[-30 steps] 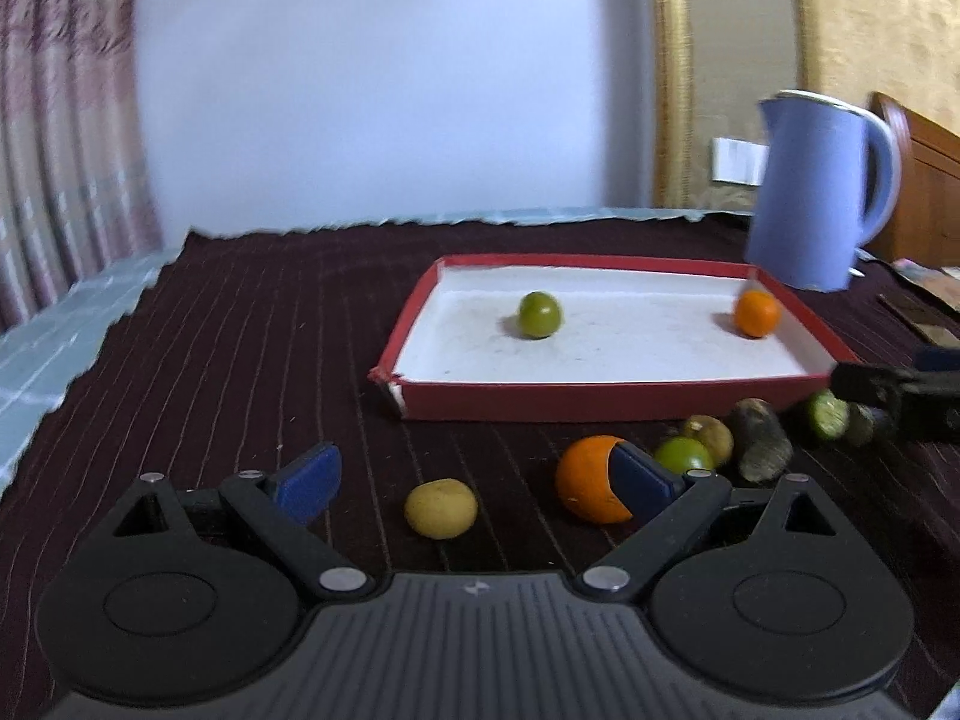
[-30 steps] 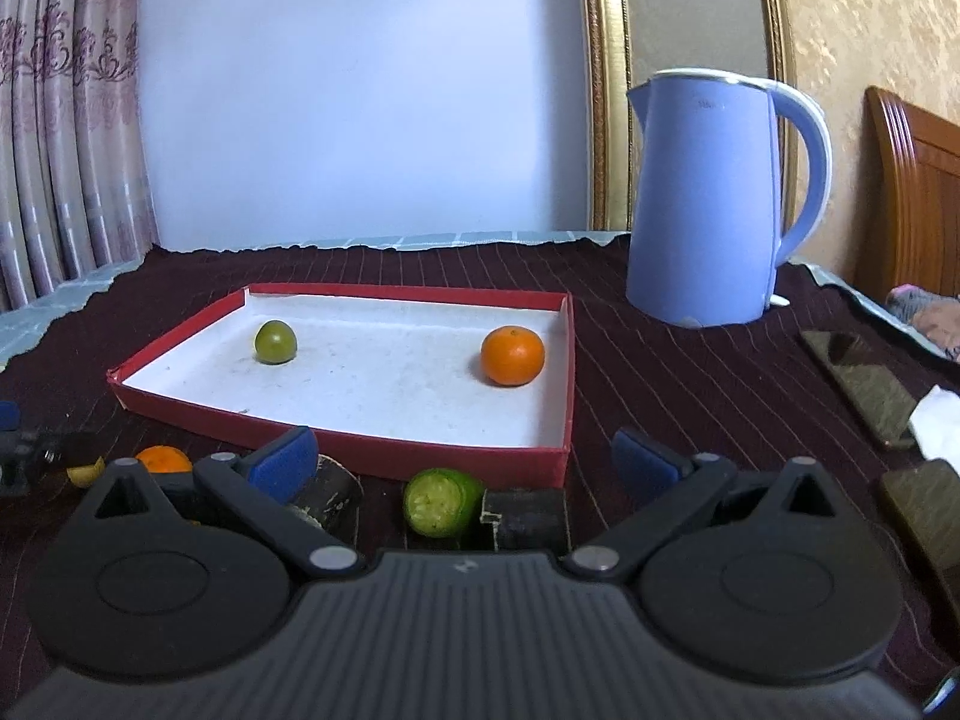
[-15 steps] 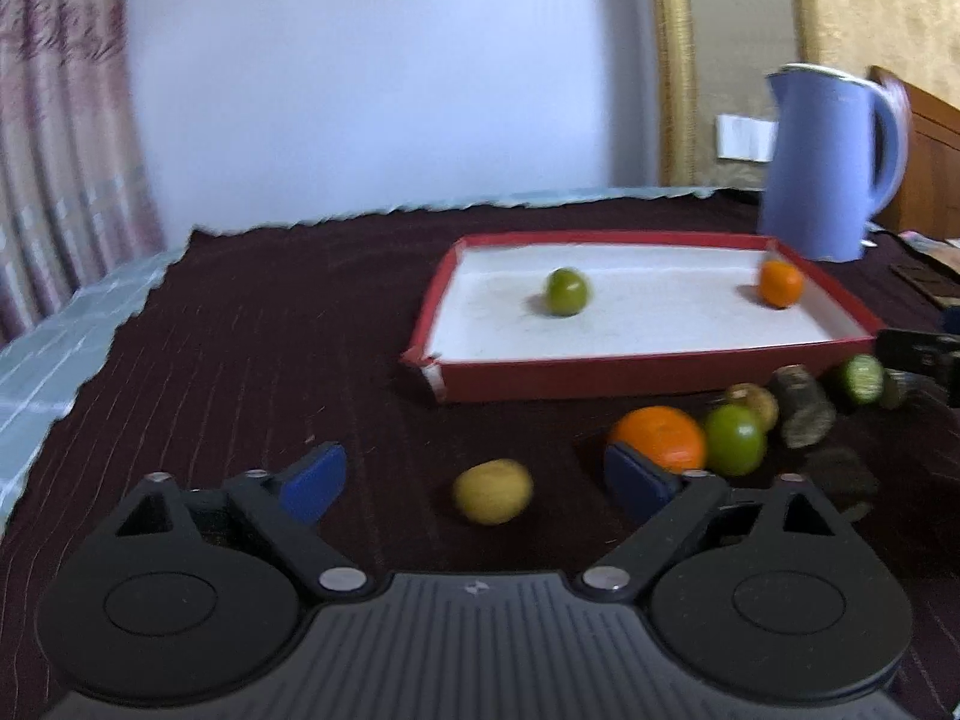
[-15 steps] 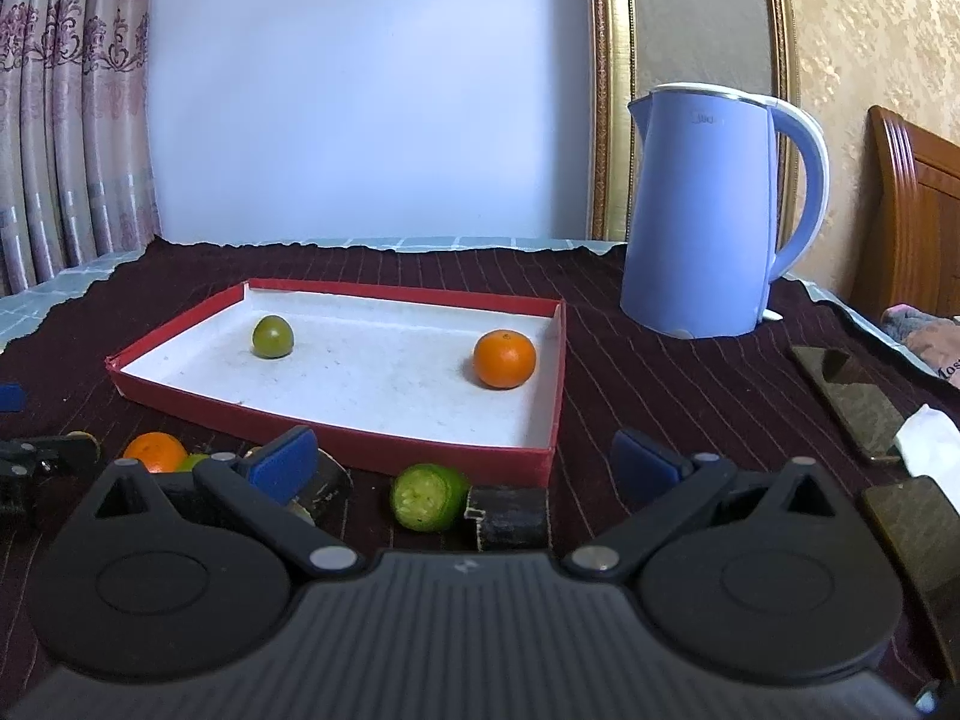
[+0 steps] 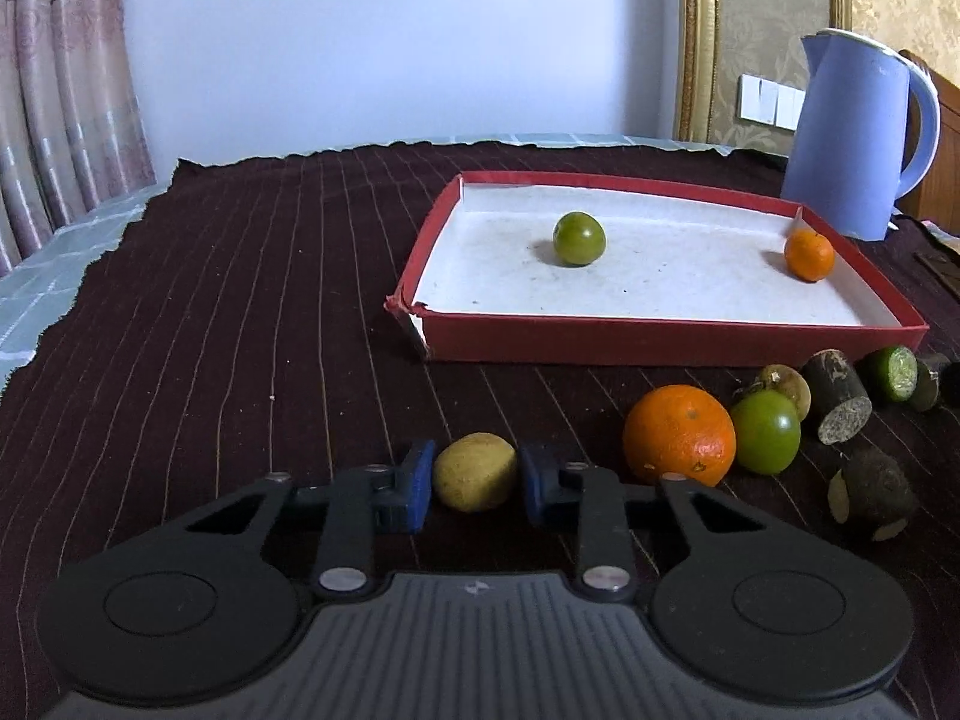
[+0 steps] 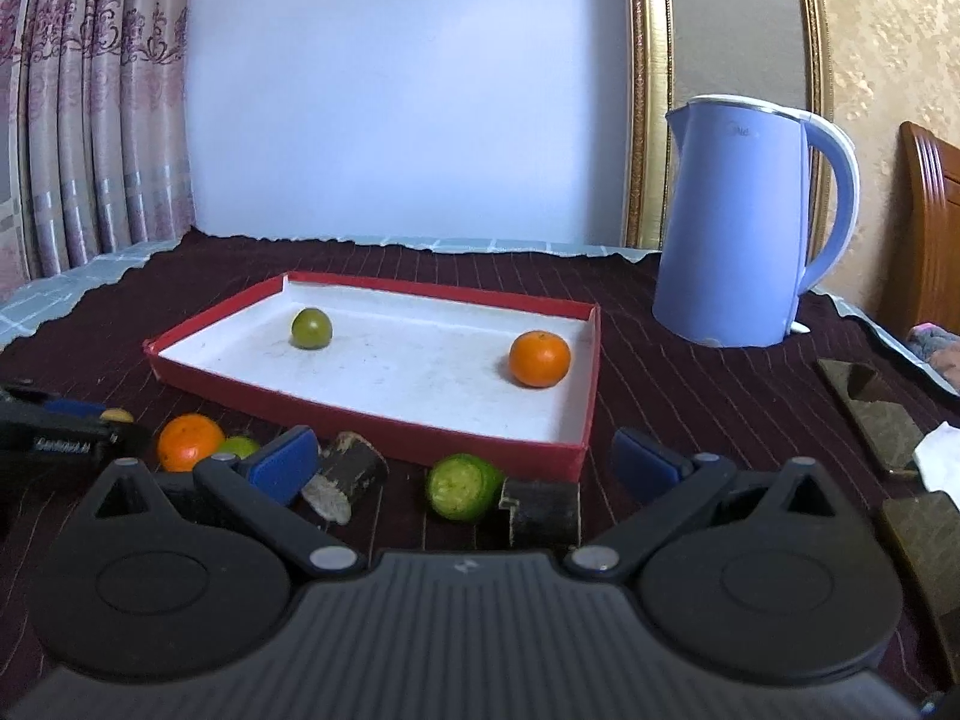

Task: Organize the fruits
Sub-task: 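Grasp the yellow fruit with the left tool while the right tool grasps a dark tuber piece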

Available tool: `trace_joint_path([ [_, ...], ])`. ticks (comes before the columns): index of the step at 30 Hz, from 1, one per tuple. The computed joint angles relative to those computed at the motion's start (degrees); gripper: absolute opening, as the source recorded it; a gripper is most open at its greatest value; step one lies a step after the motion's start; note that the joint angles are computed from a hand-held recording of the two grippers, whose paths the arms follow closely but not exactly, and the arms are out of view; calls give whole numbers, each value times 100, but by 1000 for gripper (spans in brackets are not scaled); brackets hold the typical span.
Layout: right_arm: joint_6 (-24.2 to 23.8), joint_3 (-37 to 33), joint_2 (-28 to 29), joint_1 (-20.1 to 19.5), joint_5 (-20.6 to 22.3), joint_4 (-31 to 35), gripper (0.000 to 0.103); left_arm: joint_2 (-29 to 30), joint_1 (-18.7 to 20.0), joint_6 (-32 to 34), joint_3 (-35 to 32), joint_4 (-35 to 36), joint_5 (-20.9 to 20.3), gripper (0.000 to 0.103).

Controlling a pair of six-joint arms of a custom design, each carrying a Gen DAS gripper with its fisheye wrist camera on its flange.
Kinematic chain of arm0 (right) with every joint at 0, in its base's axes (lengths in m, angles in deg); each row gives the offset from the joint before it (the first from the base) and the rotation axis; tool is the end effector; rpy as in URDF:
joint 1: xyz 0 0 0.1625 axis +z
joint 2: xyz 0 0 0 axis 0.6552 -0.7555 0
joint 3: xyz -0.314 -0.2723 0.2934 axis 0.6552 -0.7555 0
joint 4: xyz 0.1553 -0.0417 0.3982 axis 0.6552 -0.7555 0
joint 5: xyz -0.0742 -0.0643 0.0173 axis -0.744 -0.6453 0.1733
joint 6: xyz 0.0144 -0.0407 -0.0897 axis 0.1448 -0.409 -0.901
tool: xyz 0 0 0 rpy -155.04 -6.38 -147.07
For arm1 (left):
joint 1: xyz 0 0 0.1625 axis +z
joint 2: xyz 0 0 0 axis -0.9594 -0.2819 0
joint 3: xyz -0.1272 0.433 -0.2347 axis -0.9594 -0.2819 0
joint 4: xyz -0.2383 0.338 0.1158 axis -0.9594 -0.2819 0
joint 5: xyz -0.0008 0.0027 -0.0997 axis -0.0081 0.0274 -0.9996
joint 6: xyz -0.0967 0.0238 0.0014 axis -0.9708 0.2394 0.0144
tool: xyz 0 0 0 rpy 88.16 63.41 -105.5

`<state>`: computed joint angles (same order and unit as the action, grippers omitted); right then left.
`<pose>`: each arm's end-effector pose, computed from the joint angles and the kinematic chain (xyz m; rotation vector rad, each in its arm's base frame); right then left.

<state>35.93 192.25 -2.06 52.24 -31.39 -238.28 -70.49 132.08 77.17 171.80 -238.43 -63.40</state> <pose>0.1508 -0.5519 0.0952 0.9072 -2.2264 1.1870 -0.0850 -0.5527 0.1420 0.3508 2.0795 -1.0767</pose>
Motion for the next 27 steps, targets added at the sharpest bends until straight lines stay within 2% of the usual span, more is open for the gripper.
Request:
trace_joint_path([
  [4,-151,139,35,-39,114,-240,103,76,-38,137,42,-245,4,29],
  [7,-225,264,-102,-87,305,164,98,95,-82,104,61,-322,100,29],
  [8,-254,282,-150,-78,300,365,91,95,-90,95,60,-334,116,29],
  [9,-279,300,-195,-66,286,567,88,100,-100,100,62,-365,126,29],
  [14,-368,291,-198,29,207,1211,79,168,-150,183,71,-525,171,29],
  [16,-327,240,-143,65,148,1340,79,200,-165,245,76,-589,182,29],
  [17,-305,198,-114,84,96,1430,77,211,-167,270,71,-604,187,29],
  [18,-266,152,-88,100,42,1527,69,215,-167,282,69,-614,193,29],
  [20,-170,85,-61,115,-34,1679,61,213,-157,263,64,-601,198,29],
  [22,-217,77,-29,139,-67,1630,57,203,-141,218,57,-566,193,29],
  [24,-239,84,-77,140,-6,1792,43,202,-145,181,50,-545,219,29],
  [27,-248,88,-83,154,-1,1811,39,220,-190,196,64,-639,293,29],
])
